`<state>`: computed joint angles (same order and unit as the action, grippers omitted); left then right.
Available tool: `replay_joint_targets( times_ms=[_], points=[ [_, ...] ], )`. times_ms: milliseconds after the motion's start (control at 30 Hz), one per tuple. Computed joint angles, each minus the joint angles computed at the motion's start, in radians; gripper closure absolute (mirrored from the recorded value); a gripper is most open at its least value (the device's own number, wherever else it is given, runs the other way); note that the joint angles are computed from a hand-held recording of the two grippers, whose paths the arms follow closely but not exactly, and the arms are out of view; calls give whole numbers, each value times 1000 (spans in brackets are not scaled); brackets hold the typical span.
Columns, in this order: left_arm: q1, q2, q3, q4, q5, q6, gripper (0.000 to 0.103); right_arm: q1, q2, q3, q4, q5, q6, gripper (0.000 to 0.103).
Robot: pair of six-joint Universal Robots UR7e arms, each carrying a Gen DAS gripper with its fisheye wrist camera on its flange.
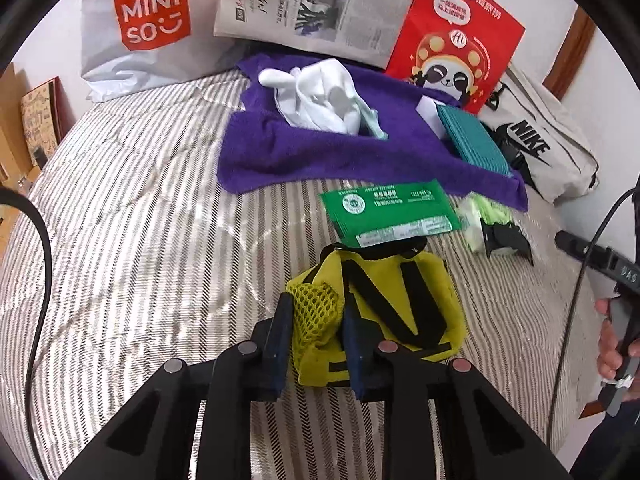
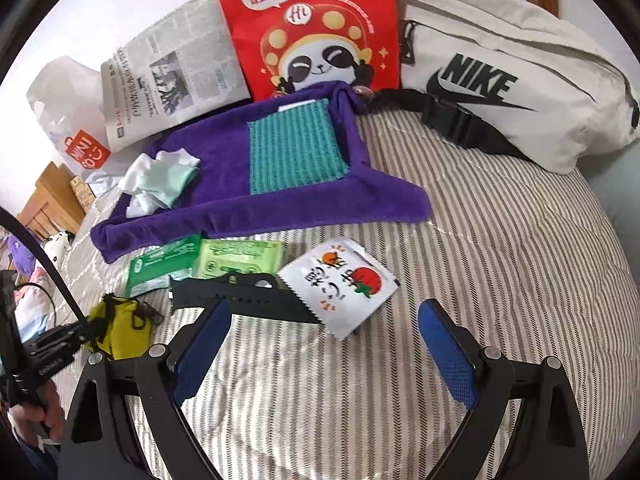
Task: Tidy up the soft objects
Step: 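Grasp the white tomato-print snack packet with the right gripper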
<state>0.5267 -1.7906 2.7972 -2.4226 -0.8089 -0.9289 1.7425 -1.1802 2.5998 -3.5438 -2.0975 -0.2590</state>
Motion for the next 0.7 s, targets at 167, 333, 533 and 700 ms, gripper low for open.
replay_joint_targets(
  times_ms=[167, 333, 533, 700],
  points=[
    [9, -46, -9, 76, 5, -1, 81, -8, 20, -9, 0, -13, -18, 9],
    [23, -52, 3, 38, -8, 17, 80, -11, 61, -19, -1, -22, -63, 9],
    [32, -42, 2, 15, -14, 33, 80, -27, 75, -21, -48, -42, -96, 10],
    [40, -38, 4, -4, -19, 45, 79, -61, 64, -46, -20, -4, -117, 10]
  ],
)
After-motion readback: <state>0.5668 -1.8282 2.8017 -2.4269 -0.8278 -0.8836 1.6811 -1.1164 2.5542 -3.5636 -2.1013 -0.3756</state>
